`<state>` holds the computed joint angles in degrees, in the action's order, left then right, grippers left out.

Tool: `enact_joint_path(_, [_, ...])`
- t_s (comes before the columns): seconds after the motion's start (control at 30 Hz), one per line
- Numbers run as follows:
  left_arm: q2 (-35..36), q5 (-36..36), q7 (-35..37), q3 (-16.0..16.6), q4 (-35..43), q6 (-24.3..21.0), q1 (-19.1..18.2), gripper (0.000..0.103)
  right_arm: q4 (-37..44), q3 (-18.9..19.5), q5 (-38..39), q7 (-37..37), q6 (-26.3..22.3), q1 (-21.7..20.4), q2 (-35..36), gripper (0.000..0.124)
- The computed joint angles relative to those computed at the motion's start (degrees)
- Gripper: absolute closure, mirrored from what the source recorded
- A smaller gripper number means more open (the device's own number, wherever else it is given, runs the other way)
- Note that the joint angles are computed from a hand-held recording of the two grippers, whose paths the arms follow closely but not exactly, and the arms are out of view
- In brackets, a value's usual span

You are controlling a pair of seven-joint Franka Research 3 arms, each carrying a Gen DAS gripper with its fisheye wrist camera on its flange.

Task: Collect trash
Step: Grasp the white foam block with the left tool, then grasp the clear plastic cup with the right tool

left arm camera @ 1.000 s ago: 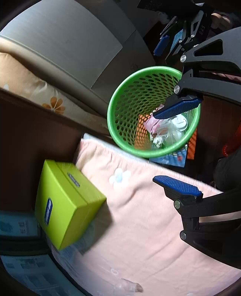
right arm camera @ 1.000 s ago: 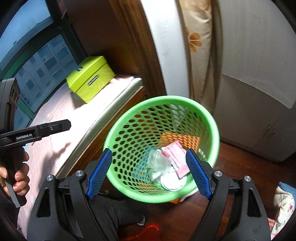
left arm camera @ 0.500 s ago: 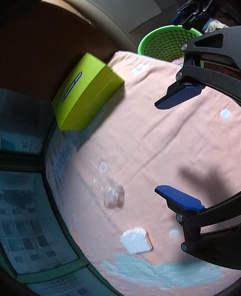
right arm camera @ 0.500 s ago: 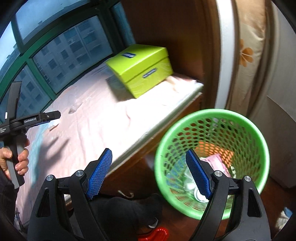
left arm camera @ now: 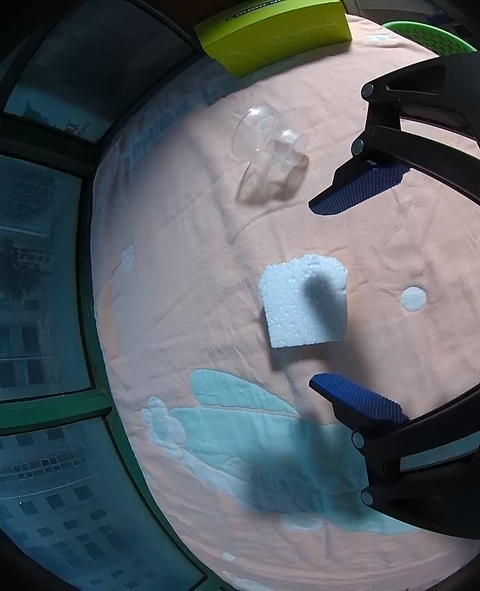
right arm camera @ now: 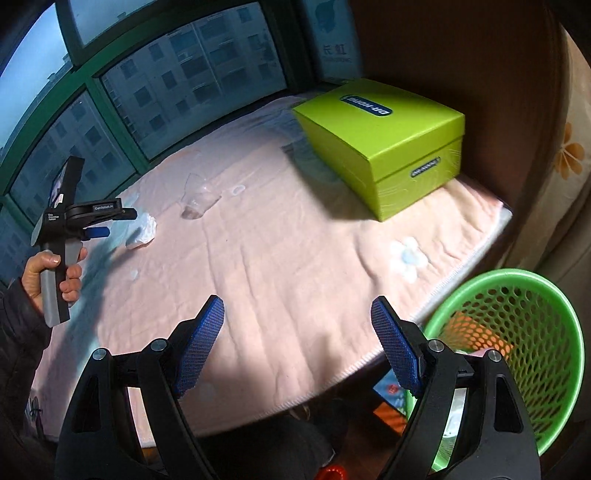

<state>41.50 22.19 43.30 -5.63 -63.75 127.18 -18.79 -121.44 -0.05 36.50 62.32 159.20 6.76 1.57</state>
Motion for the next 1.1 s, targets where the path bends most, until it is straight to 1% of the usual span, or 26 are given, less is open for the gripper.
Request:
enact_joint_path(0.07, [2.0,-1.2,1.5,-0.5,2.8,-1.3,0.5,0.019,2.1,0.3,-0.5,0.1,-0.5,0.3,1.7,0.042])
enact_joint_path(0.27, [7.3,-3.1,2.3,0.1,10.8,-6.1,0.3,0.019,7.7,1.3,-1.7,1.0,-2.2,0.5,6.1,0.042])
enact_joint_path(0.37, [8.0,-3.4,2.6,0.3,11.6,-6.0,0.3,0.019,9.9,1.8,-2.3,1.3,-2.9,0.6,7.8,0.042])
enact_joint_path(0.4, [8.5,-3.1,2.7,0.6,12.3,-6.5,0.0,0.021,10.5,2.0,-2.6,1.5,-3.0,0.6,8.2,0.042])
enact_joint_path(0.53, [9.5,-4.3,4.0,0.0,13.5,-6.9,0.4,0.04,13.2,2.5,-3.2,1.9,-4.3,0.6,10.2,0.042])
enact_joint_path(0.67, [6.2,-4.2,3.2,0.1,7.8,-2.9,0.8,0.041,16.3,2.9,-3.5,2.7,-5.8,0.6,12.6,0.043])
enact_joint_path(0.83, [-0.3,-4.0,2.2,-0.4,-1.9,3.3,2.4,0.041,22.1,4.0,-2.6,3.3,-8.7,0.4,16.9,0.043])
enact_joint_path(0.93, [-3.8,-3.8,1.9,-0.8,-6.7,5.8,3.3,0.041,27.0,4.8,-2.5,4.2,-11.1,0.5,20.3,0.043])
enact_joint_path(1.1, [-8.6,-2.9,2.3,-1.1,-13.3,8.5,4.6,0.041,38.3,5.9,-3.0,8.0,-16.4,0.8,28.3,0.043])
